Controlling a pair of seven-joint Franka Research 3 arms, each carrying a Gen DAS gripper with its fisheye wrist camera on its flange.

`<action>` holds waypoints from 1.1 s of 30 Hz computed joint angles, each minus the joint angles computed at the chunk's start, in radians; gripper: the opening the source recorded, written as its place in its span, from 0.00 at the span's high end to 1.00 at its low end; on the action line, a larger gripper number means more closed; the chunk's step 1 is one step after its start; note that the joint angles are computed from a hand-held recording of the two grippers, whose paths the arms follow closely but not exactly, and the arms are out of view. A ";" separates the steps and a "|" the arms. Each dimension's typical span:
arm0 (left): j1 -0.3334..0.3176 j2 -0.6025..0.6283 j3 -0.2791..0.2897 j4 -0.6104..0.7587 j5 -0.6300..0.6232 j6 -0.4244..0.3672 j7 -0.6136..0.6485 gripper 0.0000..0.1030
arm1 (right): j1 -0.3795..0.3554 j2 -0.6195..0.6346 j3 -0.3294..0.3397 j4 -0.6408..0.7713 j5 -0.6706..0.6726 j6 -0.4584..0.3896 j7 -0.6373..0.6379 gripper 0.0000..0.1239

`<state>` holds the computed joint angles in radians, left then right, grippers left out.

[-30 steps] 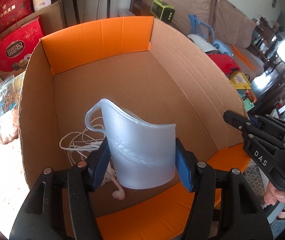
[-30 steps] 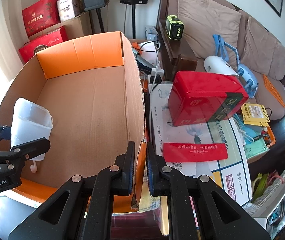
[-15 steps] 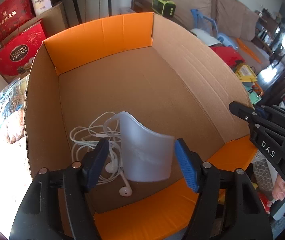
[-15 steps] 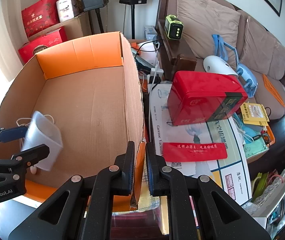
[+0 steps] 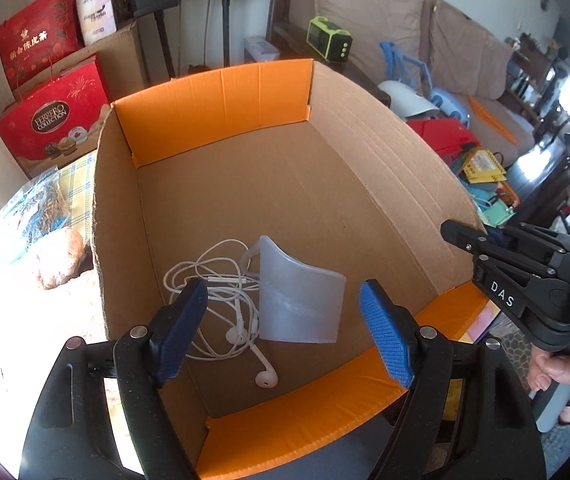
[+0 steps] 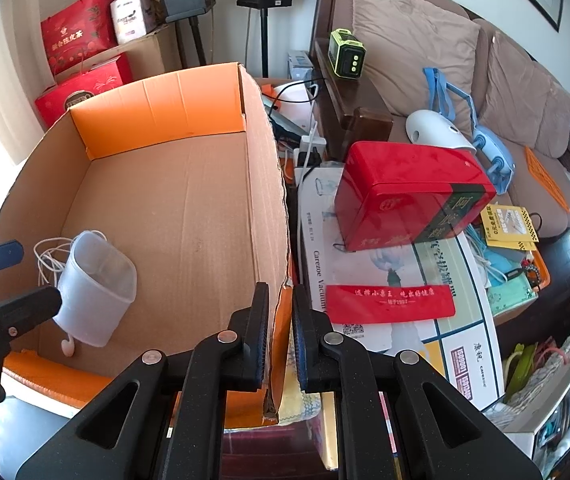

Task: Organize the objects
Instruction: 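Lower the cup into the box and open the left tool, then move the left tool to the bag of dried food and grasp it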

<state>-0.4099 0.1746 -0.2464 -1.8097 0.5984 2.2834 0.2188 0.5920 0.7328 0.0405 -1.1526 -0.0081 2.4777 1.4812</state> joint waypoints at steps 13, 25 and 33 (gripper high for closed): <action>0.019 -0.120 -0.012 -0.089 0.080 -0.053 -0.093 0.26 | 0.004 0.008 -0.007 0.016 -0.009 0.003 0.008 0.92; 0.091 -0.290 -0.028 -0.267 0.065 -0.068 -0.132 0.26 | 0.004 0.004 -0.007 0.008 -0.013 0.006 0.004 0.92; 0.176 -0.444 -0.010 -0.422 0.009 -0.118 -0.128 0.26 | 0.006 0.005 -0.009 0.010 -0.016 0.004 0.013 0.92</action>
